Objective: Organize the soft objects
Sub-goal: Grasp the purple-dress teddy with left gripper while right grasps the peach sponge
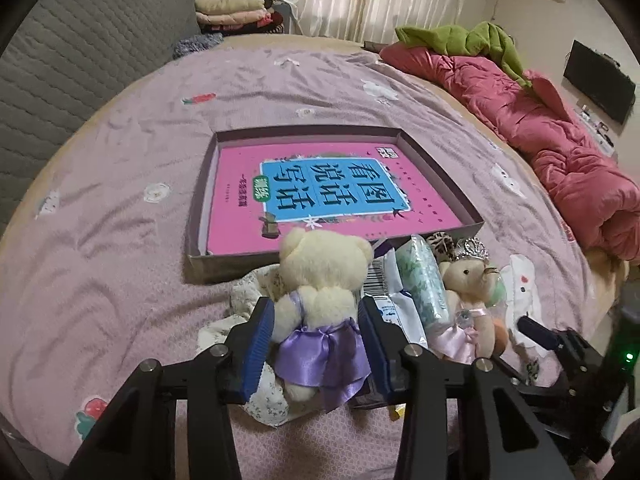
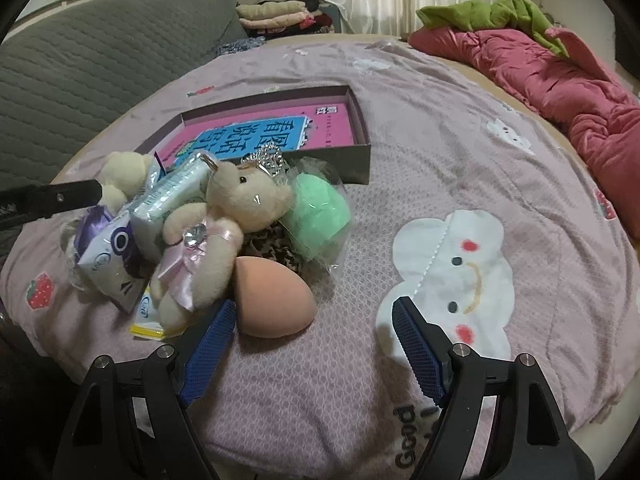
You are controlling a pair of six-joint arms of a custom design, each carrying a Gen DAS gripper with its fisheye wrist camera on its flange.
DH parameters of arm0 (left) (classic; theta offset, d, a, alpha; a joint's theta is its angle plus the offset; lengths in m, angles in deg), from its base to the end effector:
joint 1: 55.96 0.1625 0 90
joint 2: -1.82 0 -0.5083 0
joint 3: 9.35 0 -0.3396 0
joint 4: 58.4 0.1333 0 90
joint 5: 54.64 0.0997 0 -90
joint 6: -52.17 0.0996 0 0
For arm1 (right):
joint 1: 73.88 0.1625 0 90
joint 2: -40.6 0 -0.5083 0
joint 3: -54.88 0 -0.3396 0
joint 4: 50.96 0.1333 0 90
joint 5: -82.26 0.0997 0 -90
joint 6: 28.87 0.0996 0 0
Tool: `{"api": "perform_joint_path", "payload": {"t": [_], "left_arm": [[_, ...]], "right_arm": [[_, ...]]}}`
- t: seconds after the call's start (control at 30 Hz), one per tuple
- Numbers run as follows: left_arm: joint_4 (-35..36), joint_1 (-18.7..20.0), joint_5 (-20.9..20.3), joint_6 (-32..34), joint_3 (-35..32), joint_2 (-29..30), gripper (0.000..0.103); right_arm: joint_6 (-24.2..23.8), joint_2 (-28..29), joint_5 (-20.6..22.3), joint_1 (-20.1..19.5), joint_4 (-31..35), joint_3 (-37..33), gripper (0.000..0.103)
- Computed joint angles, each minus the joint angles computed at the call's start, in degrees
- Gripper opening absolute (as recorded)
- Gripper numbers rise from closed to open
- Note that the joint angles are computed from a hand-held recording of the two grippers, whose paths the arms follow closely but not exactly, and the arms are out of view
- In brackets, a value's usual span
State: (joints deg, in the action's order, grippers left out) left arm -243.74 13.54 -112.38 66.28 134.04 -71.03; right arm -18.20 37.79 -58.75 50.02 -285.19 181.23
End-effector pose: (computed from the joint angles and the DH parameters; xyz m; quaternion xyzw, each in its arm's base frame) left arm 0.0385 -0.4295 0.2934 0.2221 0.9135 -0.2211 0.2594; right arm 0.2893 -0.3303 -0.1190 0.1030 -0.8853 0.3106 0.3305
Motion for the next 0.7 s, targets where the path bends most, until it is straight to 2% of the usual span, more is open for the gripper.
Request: {"api": "perform_joint_path", "payload": {"t": [0.03,0.2,0.3,0.7], "left_arm": [[1.09,0.54,-0.67,-0.03,-0.58,-0.07,0.044],[2.82,0.77,-1.65,1.10,-1.59,0.06,0.044],[3.07,0.01,-0.53,2.13,-1.90,0.86,0.044],[9.39,-0.87,4.56,2.78,-5.73,5.42,0.044]], "right_arm": [[-0.77,0.09,0.50,-0.33,-0.37,-0.12,0.078],[-3.49,0.01,5.52,-1.51,-2.12,0.39,0.051],[-4.03,0.03,6.89,-1.74,-2.48,0.37,0.045],[-3.16,-0.33,9.09,-2.87,-3.43,0.93,0.045]]}}
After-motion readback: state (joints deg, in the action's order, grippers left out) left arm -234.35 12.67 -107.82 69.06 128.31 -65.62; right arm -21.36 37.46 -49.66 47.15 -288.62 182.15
